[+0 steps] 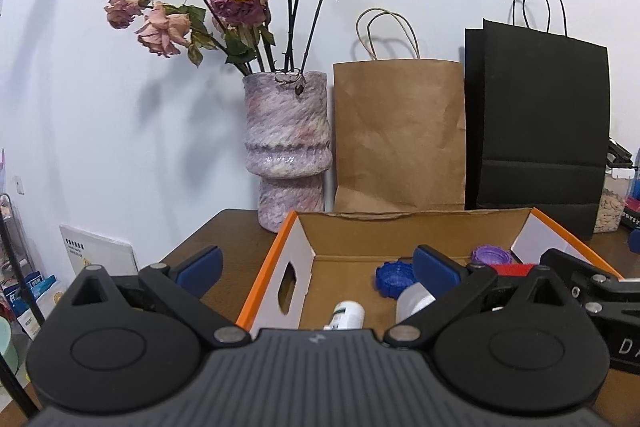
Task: Organize rigid objects
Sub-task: 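Move both tools back from the box toward the white cap and blue lid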
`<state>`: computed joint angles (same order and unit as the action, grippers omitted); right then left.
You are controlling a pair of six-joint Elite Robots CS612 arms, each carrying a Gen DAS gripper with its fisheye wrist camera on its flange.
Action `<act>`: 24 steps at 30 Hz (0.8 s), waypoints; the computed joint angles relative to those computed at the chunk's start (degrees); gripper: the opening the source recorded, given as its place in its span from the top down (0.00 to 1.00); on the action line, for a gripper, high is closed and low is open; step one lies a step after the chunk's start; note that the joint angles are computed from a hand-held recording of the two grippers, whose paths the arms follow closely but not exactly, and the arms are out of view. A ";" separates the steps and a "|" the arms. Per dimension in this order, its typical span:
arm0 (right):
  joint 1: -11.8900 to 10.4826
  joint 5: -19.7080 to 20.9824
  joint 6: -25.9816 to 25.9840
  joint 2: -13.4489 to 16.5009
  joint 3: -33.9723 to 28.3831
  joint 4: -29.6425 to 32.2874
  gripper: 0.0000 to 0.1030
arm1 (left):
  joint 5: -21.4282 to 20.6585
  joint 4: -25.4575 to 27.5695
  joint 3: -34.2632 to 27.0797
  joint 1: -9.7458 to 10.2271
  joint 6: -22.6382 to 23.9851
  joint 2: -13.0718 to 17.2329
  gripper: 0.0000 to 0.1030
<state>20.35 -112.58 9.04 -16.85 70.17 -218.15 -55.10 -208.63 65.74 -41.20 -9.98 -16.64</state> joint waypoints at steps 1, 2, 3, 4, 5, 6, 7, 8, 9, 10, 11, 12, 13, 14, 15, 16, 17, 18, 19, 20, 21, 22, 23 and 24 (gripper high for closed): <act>0.10 -0.05 0.05 -0.18 0.46 -0.17 0.00 | -0.11 -0.54 0.84 -0.07 -0.21 -0.27 0.00; 0.23 -0.07 0.08 -0.41 1.03 -0.40 0.00 | -0.17 -1.01 1.57 -0.12 -0.41 -0.48 0.00; 0.33 0.01 0.11 -0.65 1.62 -0.63 0.00 | -0.20 -1.53 2.38 -0.19 -0.65 -0.73 0.00; 0.40 0.16 0.17 -0.86 2.13 -0.77 0.00 | -0.23 -1.96 3.08 -0.24 -0.85 -0.95 0.00; 0.49 0.39 0.18 -1.13 2.80 -0.96 0.00 | -0.06 -2.34 3.87 -0.34 -1.03 -1.20 0.00; 0.56 0.70 0.14 -1.40 3.46 -1.10 0.00 | 0.28 -2.63 4.55 -0.46 -1.27 -1.42 0.00; 0.61 1.07 0.12 -1.63 4.01 -1.13 0.00 | 0.62 -2.90 5.34 -0.59 -1.64 -1.70 0.00; 0.67 1.55 -0.03 -1.95 4.78 -1.13 0.00 | 0.89 -3.17 6.11 -0.71 -1.99 -1.96 0.00; 0.72 1.84 -0.13 -2.20 5.39 -1.06 0.00 | 1.22 -3.40 6.82 -0.85 -2.29 -2.19 0.00; 0.72 2.42 -0.18 -2.51 6.13 -0.99 0.00 | 1.70 -3.46 7.64 -1.01 -2.61 -2.46 0.00; 0.67 3.30 -0.20 -2.87 6.98 -0.90 0.00 | 2.04 -3.46 8.30 -1.14 -2.80 -2.68 0.00; 0.62 3.88 -0.15 -3.14 7.65 -0.80 0.00 | 2.22 -3.40 8.98 -1.28 -2.99 -2.91 0.00; 0.57 4.40 -0.11 -3.40 8.26 -0.65 0.00 | 2.39 -3.11 9.59 -1.41 -3.28 -3.13 0.00; 0.51 5.04 -0.27 -3.65 8.88 -0.59 0.00 | 2.58 -2.56 10.19 -1.55 -3.64 -3.36 0.00; 0.47 5.53 -0.44 -3.89 9.49 -0.54 0.00 | 2.68 -2.06 10.75 -1.70 -3.87 -3.58 0.00; 0.45 5.83 -0.48 -4.07 9.94 -0.43 0.00 | 2.68 -1.70 11.26 -1.83 -3.96 -3.75 0.00; 0.39 6.42 -0.51 -4.34 10.54 -0.17 0.00 | 2.76 -1.47 11.72 -1.96 -4.05 -3.89 0.00; 0.34 6.97 -0.54 -4.56 11.03 0.07 0.00 | 2.82 -1.18 12.10 -2.08 -4.16 -4.01 0.00; 0.29 7.47 -0.58 -4.74 11.45 0.24 0.00 | 2.65 -0.94 12.47 -2.16 -4.17 -4.15 0.00; 0.29 7.91 -0.67 -4.91 11.87 0.42 0.00 | 2.39 -0.79 12.84 -2.23 -4.14 -4.26 0.00; 0.30 8.23 -0.81 -5.06 12.14 0.64 0.00 | 2.30 -0.64 13.14 -2.30 -4.29 -4.35 0.00; 0.37 8.37 -0.98 -5.15 12.41 0.79 0.00 | 2.16 -0.36 13.42 -2.34 -4.57 -4.47 0.00; 0.45 8.36 -1.12 -5.21 12.64 0.82 0.00 | 1.88 -0.02 13.81 -2.37 -4.98 -4.64 0.00; 0.50 8.40 -1.13 -5.29 12.85 0.92 0.00 | 1.50 0.17 14.13 -2.38 -5.29 -4.77 0.00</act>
<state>20.85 -104.18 7.91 -22.14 83.02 -217.23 -53.59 -208.47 79.88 -43.58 -15.27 -21.42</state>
